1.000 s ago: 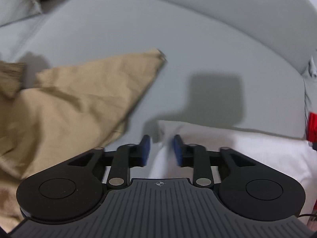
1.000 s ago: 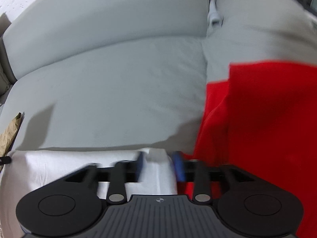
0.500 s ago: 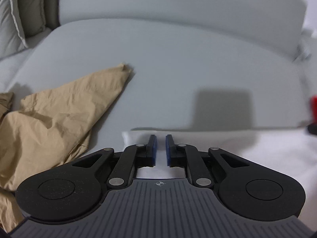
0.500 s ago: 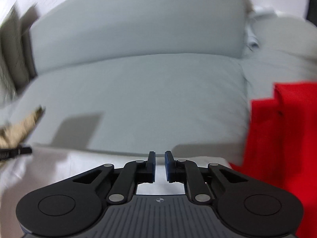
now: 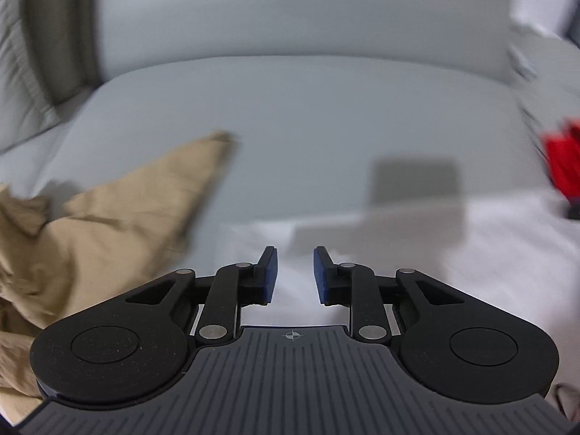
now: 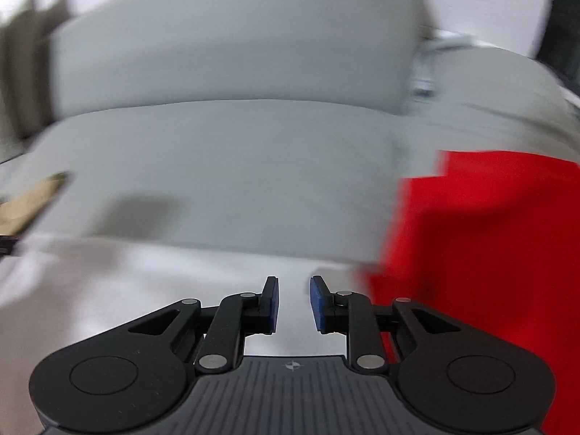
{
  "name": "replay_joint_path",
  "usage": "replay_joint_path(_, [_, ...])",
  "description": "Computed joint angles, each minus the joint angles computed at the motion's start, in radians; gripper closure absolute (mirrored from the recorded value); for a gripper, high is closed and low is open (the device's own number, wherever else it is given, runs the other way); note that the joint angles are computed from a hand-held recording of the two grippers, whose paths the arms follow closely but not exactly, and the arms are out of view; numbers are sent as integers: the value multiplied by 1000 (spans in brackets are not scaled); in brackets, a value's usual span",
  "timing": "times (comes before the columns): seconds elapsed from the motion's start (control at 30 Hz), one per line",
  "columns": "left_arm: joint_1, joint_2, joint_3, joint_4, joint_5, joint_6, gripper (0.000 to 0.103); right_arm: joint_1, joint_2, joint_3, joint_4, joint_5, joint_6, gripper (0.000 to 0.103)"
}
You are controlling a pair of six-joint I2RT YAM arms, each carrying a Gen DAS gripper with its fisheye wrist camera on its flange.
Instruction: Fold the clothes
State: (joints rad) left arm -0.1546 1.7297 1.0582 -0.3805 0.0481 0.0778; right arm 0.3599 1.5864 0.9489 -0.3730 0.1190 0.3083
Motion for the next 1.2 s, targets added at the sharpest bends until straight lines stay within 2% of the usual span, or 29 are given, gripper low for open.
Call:
replay_joint_path(0.07, [-24, 18, -24, 10, -34, 16, 72, 79, 23, 4, -5, 20, -2, 81])
replay_joint_path(0.13, [-57, 48, -44, -12, -127, 10, 72, 142, 55, 8, -35, 71, -29, 82])
replay_joint_path(0.2, [-31, 23, -74, -2, -140, 28, 72, 152, 3, -62, -39, 139, -67, 81])
replay_joint_path(0.23, [-10, 7, -82, -13, -153, 43, 72, 136, -48, -98, -59, 159, -56, 71])
replay_joint_path(0.27, [19, -7, -75, -46, -173, 63, 72, 115, -104, -131, -87, 173, -37, 72])
replay_joint_path(0.3, [47, -19, -67, -77, -198, 85, 72, 82, -156, -155, -114, 171, -28, 76])
replay_joint_path(0.33, [73, -28, -62, -100, -226, 107, 72, 40, -204, -172, -142, 158, -29, 101])
replay_joint_path(0.37, [91, -38, -61, -117, -241, 117, 70, -5, -250, -186, -170, 144, -32, 103])
replay_joint_path(0.4, [102, -51, -63, -130, -252, 121, 67, -53, -294, -196, -200, 129, -39, 103])
replay_joint_path(0.43, [101, -76, -78, -140, -251, 110, 70, -73, -321, -193, -227, 123, -31, 103])
replay_joint_path(0.5, [98, -174, -129, -155, -207, 89, 71, -13, -366, -161, -294, 175, 30, 85])
replay_joint_path(0.57, [70, -241, -167, -156, -167, 83, 69, 41, -398, -161, -299, 165, 58, 85])
replay_joint_path(0.63, [12, -307, -217, -139, -119, 68, 68, 128, -399, -158, -284, 99, 122, 85])
replay_joint_path(0.7, [-77, -371, -274, -126, -106, 15, 68, 186, -378, -166, -252, 67, 159, 85])
replay_joint_path(0.8, [-108, -353, -330, -93, -91, -28, 68, 320, -322, -176, -223, 88, 234, 86])
replay_joint_path(0.9, [-135, -395, -392, -121, -130, -32, 68, 394, -326, -172, -311, 111, 301, 87])
replay_joint_path(1.0, [-153, -480, -405, -217, -156, -40, 68, 405, -439, -216, -416, 137, 322, 87])
replay_joint_path(1.1, [-161, -546, -395, -353, -166, -42, 68, 452, -521, -221, -567, 151, 402, 85])
replay_joint_path(1.2, [-159, -623, -408, -439, -175, -32, 69, 527, -561, -212, -712, 172, 519, 81])
